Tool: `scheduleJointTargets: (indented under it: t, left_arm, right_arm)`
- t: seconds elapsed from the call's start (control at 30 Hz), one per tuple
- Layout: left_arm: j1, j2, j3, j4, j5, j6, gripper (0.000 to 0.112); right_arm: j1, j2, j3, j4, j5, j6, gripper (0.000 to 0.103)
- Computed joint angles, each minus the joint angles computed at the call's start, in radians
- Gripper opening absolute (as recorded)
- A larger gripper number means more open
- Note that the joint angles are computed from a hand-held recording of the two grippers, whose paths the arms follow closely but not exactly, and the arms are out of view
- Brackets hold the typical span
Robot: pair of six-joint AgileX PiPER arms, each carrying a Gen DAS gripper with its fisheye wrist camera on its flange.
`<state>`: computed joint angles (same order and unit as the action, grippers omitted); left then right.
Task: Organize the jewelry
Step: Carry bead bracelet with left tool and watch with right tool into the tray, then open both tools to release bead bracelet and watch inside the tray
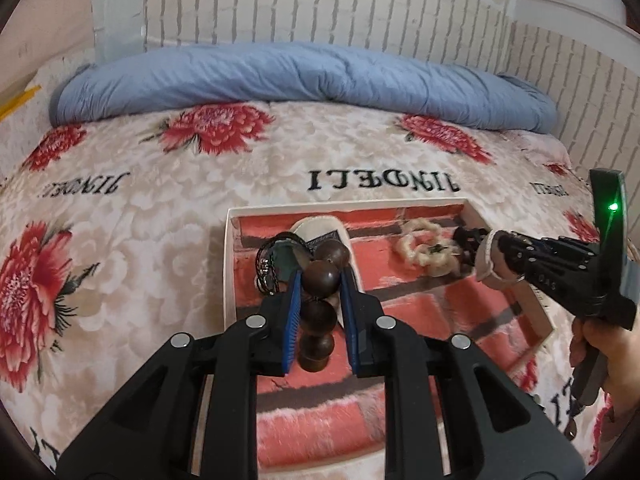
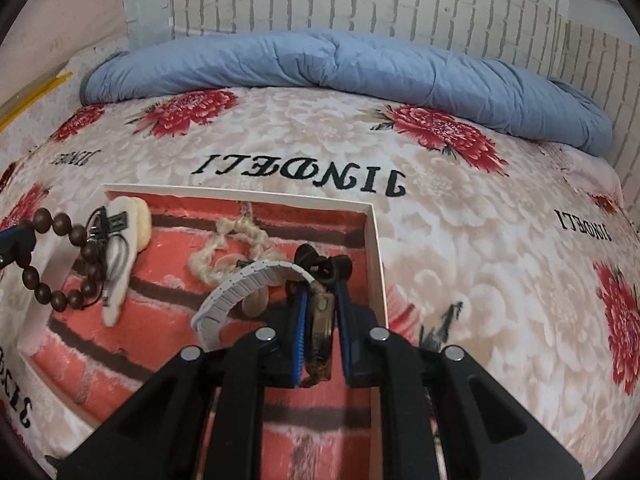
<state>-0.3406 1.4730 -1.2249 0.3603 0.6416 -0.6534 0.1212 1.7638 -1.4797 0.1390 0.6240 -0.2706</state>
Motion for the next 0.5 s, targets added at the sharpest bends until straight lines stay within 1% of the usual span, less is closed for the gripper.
scheduleJointTargets:
  t: [0.1, 0.23, 0.33, 0.5]
  left_arm:
    - [0.029, 0.028, 0.006, 0.004, -0.019, 0.004, 0.018]
    - [0.072, 0.045, 0.008, -0.031, -0.035, 0.030, 0.018]
    - [0.101, 0.074, -0.002, -0.050, -0.038, 0.045, 0.018]
    - [0.101, 0.102, 0.002, -0.015, -0.037, 0.022, 0.018]
  right_arm:
    - [-0.021, 0.051, -0.055, 0.094, 0.042, -0.084, 0.014]
    - [-0.009, 0.102, -0.112, 0.043, 0.065, -0.078, 0.014]
    - [-0.009, 0.127, -0.141, 0.046, 0.081, -0.076, 0.014]
    - [0.005, 0.151, -0.145, 0.016, 0.067, -0.057, 0.014]
